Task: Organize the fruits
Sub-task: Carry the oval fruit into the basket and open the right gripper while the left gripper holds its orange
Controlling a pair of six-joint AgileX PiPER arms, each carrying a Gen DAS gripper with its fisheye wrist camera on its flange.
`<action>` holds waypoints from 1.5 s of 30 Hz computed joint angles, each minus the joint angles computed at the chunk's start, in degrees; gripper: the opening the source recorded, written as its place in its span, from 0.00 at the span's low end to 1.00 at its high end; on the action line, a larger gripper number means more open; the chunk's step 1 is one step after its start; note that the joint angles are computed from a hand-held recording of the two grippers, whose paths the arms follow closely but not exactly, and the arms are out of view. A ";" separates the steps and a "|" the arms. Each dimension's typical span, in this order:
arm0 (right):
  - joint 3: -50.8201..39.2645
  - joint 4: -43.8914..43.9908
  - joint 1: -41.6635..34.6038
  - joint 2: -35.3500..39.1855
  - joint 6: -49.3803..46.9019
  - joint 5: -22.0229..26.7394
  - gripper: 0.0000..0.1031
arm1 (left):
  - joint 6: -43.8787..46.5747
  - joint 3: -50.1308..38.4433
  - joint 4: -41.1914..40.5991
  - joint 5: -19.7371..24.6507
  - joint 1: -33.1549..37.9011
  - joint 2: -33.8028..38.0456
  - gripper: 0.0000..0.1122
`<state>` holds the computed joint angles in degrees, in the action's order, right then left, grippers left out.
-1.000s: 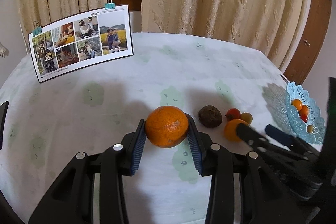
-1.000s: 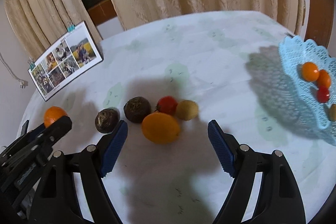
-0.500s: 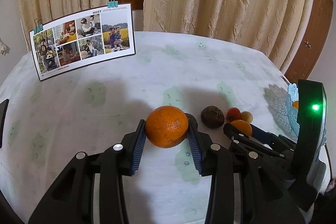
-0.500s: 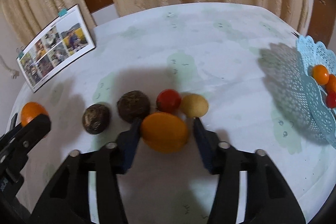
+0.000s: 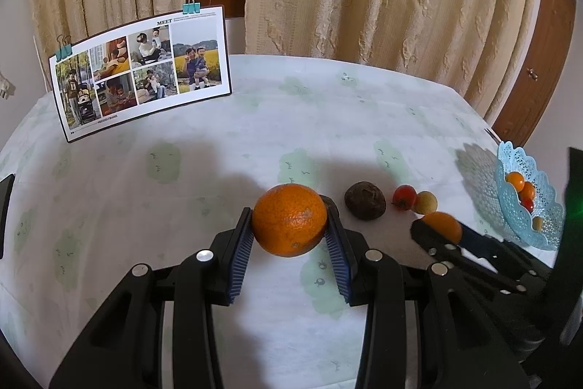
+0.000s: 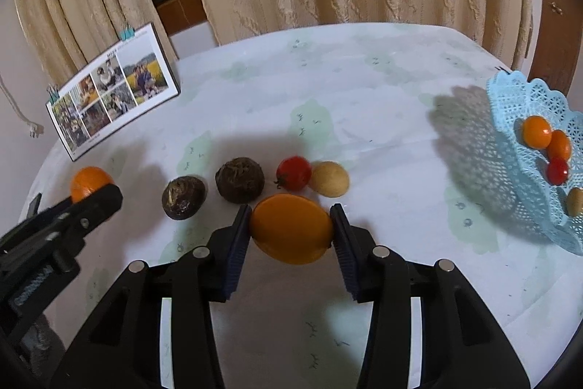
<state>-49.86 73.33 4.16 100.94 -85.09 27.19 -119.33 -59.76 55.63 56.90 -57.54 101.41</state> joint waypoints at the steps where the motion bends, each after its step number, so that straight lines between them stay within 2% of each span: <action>1: 0.37 0.80 -0.85 -0.63 -0.96 0.51 0.44 | 0.07 -0.10 0.00 0.03 -0.04 0.08 0.35; 9: 0.27 2.93 -7.99 -3.58 -2.66 4.15 0.44 | 1.08 -1.54 -0.23 0.42 -0.48 1.23 0.35; 20: -3.43 4.46 -18.11 -3.21 -1.96 6.74 0.44 | 3.13 -4.18 -0.61 1.85 -1.26 2.88 0.35; 29: -7.17 4.96 -25.71 -1.02 -1.12 8.52 0.44 | 5.71 -7.87 -1.63 3.66 -2.17 4.92 0.35; 41: -11.46 3.49 -31.18 4.90 1.31 8.19 0.44 | 11.66 -16.11 -3.11 6.95 -3.48 9.55 0.35; 45: -11.78 5.50 -32.89 5.79 -0.29 8.74 0.54 | 14.33 -19.40 -3.68 7.99 -3.58 11.38 0.36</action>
<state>-61.64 78.82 -28.74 106.73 -85.38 35.93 -105.00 -79.16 51.95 64.89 -61.12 112.80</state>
